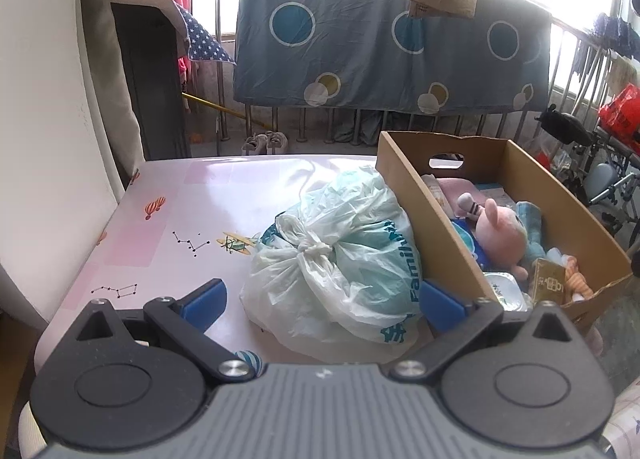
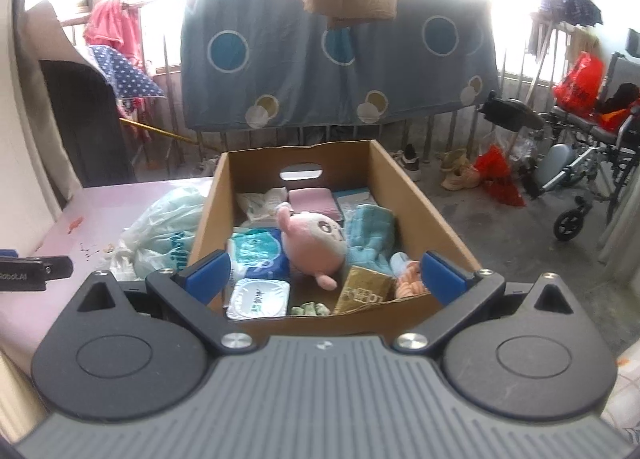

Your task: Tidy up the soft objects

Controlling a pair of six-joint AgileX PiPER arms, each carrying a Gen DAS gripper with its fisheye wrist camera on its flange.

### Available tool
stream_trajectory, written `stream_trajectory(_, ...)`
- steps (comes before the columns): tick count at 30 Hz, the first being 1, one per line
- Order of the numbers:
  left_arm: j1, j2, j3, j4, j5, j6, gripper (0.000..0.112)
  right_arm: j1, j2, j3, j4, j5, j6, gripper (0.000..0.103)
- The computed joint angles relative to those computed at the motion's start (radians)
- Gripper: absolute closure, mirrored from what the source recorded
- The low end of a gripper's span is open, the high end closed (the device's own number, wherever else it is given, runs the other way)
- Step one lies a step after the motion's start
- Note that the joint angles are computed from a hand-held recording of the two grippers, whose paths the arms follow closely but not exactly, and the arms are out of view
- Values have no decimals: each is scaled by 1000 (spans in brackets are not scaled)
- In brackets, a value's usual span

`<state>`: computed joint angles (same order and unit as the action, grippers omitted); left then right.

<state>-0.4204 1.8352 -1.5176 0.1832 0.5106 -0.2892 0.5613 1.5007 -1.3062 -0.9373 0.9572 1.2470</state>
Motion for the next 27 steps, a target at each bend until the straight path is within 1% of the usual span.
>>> stream_trajectory(3,-11,7,-8,40,14,-26,10,-10,7,-5,20,-30,-23,1)
stream_trajectory(7,-8,23,-38,11,51,-4,10,-25,5,5,47,-83,-36,1)
stream_trajectory(11,-21,40,-74,55,97,-40,10,-52,-15,28,86,-156,-56,1)
stream_trajectory(14,-26,47,-81,69,115,-65,10,-92,-29,45,171,-233,-103,1)
stream_trajectory(18,-41,61,-99,83,149,-85,10,-161,-32,59,356,-320,-193,1)
stream_trajectory(23,-68,76,-124,71,182,-87,10,-202,-23,69,483,-345,-246,1)
stream_trajectory(27,-95,102,-163,54,217,-78,10,-215,-6,68,528,-346,-289,1)
